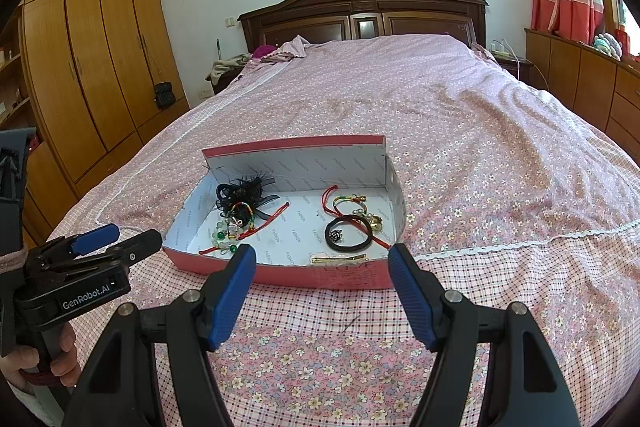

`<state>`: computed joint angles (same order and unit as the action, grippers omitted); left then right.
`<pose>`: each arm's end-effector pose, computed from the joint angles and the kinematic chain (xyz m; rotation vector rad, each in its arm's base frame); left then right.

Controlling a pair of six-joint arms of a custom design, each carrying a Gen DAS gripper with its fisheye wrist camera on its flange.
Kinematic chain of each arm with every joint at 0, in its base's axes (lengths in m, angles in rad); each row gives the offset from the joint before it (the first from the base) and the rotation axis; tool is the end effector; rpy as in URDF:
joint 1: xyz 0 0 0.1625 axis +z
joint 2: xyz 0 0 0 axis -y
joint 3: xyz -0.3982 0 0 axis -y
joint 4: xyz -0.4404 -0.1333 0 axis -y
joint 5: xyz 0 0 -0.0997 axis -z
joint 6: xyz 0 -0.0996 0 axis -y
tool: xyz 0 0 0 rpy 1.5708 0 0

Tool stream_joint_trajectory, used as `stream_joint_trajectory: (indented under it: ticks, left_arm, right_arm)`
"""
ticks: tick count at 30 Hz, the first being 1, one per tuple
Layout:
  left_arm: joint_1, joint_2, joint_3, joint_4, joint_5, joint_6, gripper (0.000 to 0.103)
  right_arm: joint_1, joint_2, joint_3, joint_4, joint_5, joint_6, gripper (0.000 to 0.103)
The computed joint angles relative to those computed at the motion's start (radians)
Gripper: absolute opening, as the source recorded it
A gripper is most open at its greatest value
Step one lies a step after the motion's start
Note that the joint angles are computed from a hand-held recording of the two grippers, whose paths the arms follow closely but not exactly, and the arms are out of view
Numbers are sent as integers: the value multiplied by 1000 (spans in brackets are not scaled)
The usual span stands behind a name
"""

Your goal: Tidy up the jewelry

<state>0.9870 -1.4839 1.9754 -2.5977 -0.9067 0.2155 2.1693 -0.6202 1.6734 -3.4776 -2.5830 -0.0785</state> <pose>-0.1399 -0.5650 0.3348 0.7445 2.3619 -0.8205 0.4050 -0.5072 0.0517 0.1961 -2.1350 1.2099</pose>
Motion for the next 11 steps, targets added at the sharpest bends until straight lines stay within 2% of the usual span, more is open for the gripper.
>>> stream_joint_trajectory:
  ticks: [11]
  left_arm:
    - [-1,4,-4,7,7,-2,65]
  right_arm:
    - [0,0,0,0,-1,0,71]
